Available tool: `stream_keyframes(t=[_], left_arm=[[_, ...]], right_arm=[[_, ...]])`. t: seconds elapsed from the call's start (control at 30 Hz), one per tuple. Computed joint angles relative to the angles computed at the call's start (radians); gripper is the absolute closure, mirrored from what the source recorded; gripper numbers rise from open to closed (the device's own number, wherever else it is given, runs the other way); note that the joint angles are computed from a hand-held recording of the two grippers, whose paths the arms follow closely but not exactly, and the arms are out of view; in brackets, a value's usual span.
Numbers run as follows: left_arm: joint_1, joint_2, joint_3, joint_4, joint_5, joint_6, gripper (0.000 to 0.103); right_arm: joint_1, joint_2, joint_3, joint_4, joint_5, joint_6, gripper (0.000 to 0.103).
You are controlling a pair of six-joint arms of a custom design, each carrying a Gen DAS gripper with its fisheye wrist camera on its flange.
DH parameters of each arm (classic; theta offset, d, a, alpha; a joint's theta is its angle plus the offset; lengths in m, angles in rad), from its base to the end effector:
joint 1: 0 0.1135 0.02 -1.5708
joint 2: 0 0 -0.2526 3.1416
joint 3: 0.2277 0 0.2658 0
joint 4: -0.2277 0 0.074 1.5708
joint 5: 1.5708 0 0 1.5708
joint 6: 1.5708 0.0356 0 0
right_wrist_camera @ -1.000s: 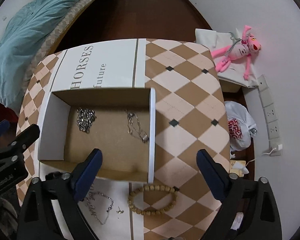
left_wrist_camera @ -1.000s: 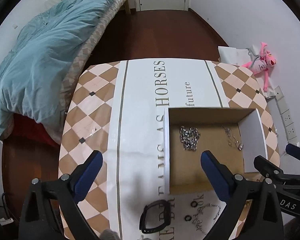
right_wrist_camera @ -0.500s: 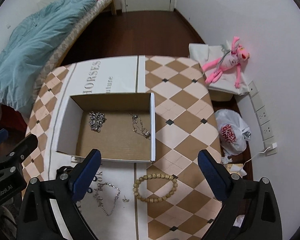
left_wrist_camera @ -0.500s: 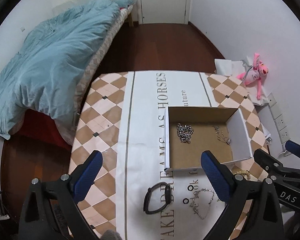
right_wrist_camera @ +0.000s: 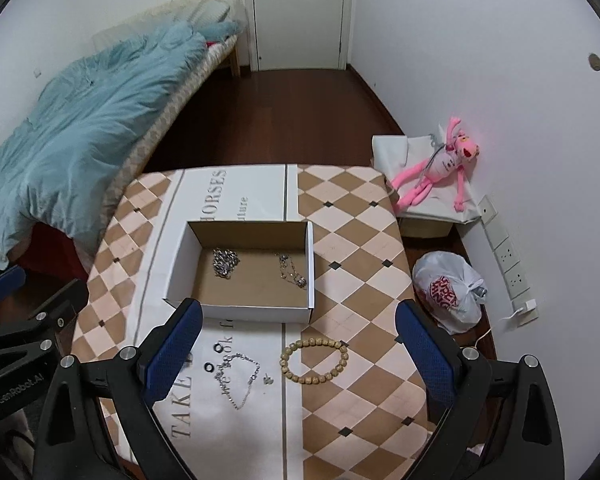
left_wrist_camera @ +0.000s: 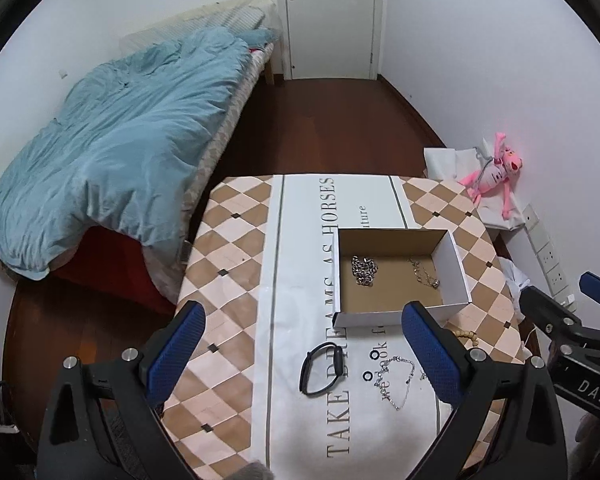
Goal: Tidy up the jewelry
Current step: 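Withdraw both grippers from the box back over the table, then grasp the black watch band with the left gripper while the right grasps the wooden bead bracelet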
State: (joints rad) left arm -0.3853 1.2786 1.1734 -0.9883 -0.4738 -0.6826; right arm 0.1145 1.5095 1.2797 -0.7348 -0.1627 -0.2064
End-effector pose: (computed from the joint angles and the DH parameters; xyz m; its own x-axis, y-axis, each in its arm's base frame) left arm 0.2467 -0.0825 0.2940 -0.7271 -0.3108 -0.6121 -0.4104 0.9116 0.0247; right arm 0.3297 0.0437 0.2754 -0.7572 -0.2906 -0.5849 -0.3674 0.9300 0.0135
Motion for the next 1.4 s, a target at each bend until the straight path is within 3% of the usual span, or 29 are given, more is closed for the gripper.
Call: stream_keyframes(t=[0.2, 0.37, 0.67, 0.9, 0.97, 1.03, 1.1, 1.17, 1.23, 1.27, 1.3, 1.33, 1.4], left_arm=[[-0.052, -0.017, -0.017, -0.079, -0.088, -0.091, 0.003], [-0.047, 0.004, -0.121, -0.036, -0.089, -0.138, 0.003], [0.048, 0.191, -0.262, 0.145, 0.045, -0.093, 0.003], [0.119, 0.329, -0.250, 0.252, 0.130, -0.003, 0.005], [0.138, 0.354, -0.241, 0.275, 0.165, 0.026, 0.023], [0.154, 0.381, -0.231, 0.294, 0.202, 0.053, 0.033], [0.162, 0.402, -0.226, 0.313, 0.224, 0.076, 0.046], [0.170, 0.414, -0.227, 0.328, 0.252, 0.097, 0.068], [0.177, 0.420, -0.235, 0.348, 0.284, 0.109, 0.080], [0.178, 0.426, -0.235, 0.360, 0.293, 0.113, 0.087], [0.176, 0.417, -0.248, 0.377, 0.299, 0.115, 0.091], [0.173, 0.413, -0.254, 0.383, 0.301, 0.114, 0.095], [0.165, 0.407, -0.260, 0.386, 0.300, 0.106, 0.097]], right_arm=[[-0.039, -0.058, -0.063, -0.025, -0.046, -0.004, 0.005], [-0.084, 0.024, -0.131, 0.016, -0.025, 0.002, 0.004], [-0.151, 0.338, -0.130, 0.138, 0.014, 0.028, 0.005], [-0.137, 0.495, -0.077, 0.222, 0.061, 0.065, 0.018], [-0.128, 0.526, -0.053, 0.224, 0.082, 0.075, 0.022], [-0.124, 0.562, -0.019, 0.213, 0.094, 0.084, 0.028], [-0.118, 0.595, 0.006, 0.205, 0.110, 0.093, 0.040], [-0.113, 0.597, 0.005, 0.218, 0.121, 0.093, 0.048], [-0.108, 0.595, 0.004, 0.229, 0.131, 0.091, 0.058], [-0.106, 0.593, 0.003, 0.236, 0.133, 0.089, 0.070], [-0.104, 0.592, 0.003, 0.240, 0.132, 0.083, 0.087], [-0.103, 0.593, 0.005, 0.238, 0.133, 0.079, 0.093], [-0.103, 0.590, 0.003, 0.240, 0.120, 0.072, 0.093]])
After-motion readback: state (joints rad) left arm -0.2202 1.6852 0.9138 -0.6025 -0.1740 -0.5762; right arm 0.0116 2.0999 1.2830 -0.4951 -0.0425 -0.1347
